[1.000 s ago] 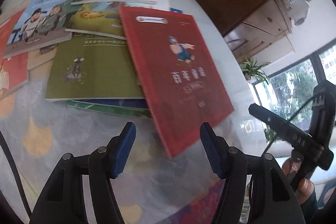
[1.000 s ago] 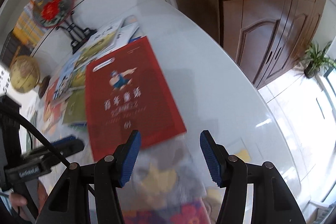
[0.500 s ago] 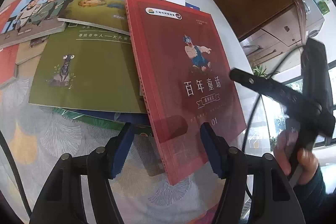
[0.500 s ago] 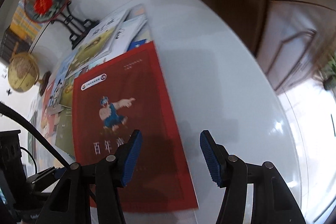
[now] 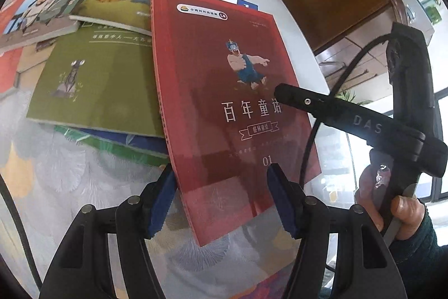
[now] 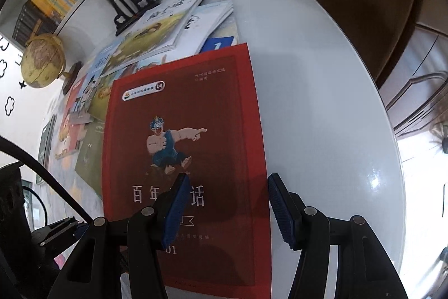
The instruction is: Organize books
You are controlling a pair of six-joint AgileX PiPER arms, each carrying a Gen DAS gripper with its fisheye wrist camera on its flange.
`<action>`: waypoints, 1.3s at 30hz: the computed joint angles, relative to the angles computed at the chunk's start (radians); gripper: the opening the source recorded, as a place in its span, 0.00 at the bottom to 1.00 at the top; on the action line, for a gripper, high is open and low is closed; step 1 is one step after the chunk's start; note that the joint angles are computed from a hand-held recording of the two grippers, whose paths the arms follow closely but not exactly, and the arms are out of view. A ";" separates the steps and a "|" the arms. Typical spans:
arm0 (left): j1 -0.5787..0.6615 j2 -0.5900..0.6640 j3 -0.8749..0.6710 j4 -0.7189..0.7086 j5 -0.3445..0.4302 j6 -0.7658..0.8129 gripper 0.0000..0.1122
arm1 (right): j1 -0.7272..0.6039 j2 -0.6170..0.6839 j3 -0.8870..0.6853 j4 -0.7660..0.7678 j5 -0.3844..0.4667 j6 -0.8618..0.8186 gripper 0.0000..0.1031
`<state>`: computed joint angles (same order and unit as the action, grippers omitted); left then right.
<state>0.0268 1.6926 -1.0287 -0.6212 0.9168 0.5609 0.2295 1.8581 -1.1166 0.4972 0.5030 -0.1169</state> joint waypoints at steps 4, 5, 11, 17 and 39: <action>0.062 -0.054 0.049 -0.018 0.011 0.015 0.55 | 0.013 -0.015 -0.014 0.046 0.035 -0.074 0.55; 0.093 -0.079 0.073 -0.016 0.017 0.016 0.55 | 0.021 -0.010 -0.025 0.048 0.044 -0.083 0.55; 0.286 -0.150 0.162 0.039 0.012 0.009 0.55 | 0.150 0.035 -0.087 0.082 0.073 -0.131 0.55; 0.447 -0.091 0.200 -0.041 0.031 0.083 0.55 | 0.219 0.056 -0.062 0.208 0.078 -0.295 0.55; 0.465 -0.202 0.226 -0.263 0.123 0.179 0.56 | 0.126 0.035 0.159 0.628 0.108 -0.698 0.33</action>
<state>0.4918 1.4902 -0.8023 -0.8847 1.0403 0.7402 0.3557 1.8928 -0.9580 1.1252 0.6115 -0.8152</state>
